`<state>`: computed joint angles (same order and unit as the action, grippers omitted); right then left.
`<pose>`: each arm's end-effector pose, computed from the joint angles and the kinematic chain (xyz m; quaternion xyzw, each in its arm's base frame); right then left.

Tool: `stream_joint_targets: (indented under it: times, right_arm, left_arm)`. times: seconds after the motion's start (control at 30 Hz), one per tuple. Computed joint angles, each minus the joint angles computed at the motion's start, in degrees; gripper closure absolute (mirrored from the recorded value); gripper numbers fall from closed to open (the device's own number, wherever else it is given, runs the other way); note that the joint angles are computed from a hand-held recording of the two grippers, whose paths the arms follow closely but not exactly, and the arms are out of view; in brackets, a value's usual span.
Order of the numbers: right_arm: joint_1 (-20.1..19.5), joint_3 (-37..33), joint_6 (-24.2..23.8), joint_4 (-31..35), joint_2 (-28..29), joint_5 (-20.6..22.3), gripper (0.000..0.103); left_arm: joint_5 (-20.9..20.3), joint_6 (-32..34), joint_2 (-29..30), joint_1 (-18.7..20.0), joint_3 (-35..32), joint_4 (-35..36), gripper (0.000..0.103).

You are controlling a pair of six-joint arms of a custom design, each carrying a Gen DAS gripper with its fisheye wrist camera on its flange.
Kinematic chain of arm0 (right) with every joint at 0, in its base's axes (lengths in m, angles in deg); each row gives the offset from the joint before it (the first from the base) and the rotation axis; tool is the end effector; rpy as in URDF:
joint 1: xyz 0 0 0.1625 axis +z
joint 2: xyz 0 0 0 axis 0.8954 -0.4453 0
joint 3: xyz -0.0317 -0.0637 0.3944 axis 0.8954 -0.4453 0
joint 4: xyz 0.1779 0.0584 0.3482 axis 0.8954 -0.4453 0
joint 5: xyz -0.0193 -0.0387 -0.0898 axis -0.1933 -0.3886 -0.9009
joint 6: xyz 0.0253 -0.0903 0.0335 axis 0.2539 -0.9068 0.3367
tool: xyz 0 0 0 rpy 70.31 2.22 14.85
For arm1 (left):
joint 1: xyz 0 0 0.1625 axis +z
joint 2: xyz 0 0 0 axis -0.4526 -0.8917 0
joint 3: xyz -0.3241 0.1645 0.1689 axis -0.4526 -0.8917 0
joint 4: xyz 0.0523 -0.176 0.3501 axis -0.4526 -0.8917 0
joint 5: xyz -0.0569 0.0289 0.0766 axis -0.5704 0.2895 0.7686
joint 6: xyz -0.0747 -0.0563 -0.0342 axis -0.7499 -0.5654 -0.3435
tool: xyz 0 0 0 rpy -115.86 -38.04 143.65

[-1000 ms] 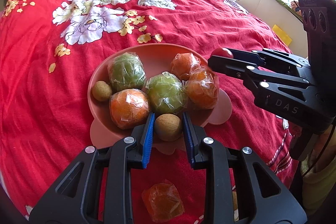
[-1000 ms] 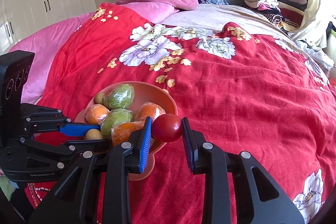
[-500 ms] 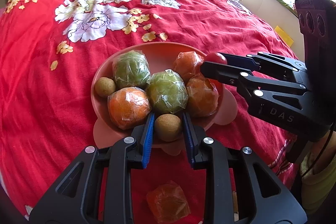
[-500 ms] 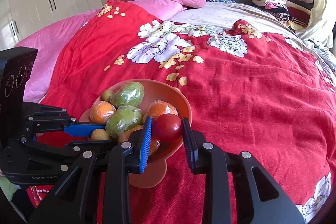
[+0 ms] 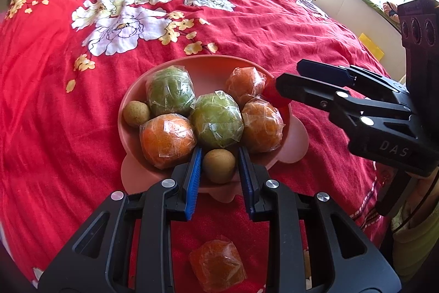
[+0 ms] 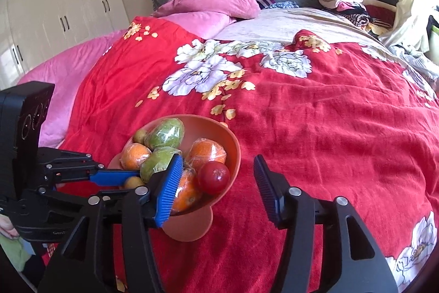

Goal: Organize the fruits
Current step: 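Open the right tool to release the red tomato into the bowl, then open the left tool to release the brown fruit into the bowl, then withdraw both open tools toward the remaining wrapped orange and brown fruit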

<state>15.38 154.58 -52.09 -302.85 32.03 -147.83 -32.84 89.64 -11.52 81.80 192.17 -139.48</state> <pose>0.0231 -0.5133 0.1157 0.1795 -0.8795 0.3761 0.2297 -0.1776 -0.5566 -0.0246 0.3859 0.8943 -0.1157 0.1949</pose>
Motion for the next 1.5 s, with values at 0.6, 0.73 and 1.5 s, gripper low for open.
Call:
stream_joint_targets:
  times: [0.6,0.73,1.5]
  right_arm:
    - [-1.22,4.58,2.86,-6.97,-2.35,0.44,0.027]
    - [-0.95,5.23,3.02,-7.60,-2.56,0.47,0.024]
    - [2.41,11.30,1.34,-15.72,-3.29,-0.94,0.007]
  left_arm:
    - [0.79,-0.31,-1.81,-1.46,2.05,-1.93,0.063]
    - [1.39,-0.63,-2.44,-1.80,2.81,-2.81,0.045]
    - [3.21,-2.80,-5.88,-2.29,6.86,-6.91,0.010]
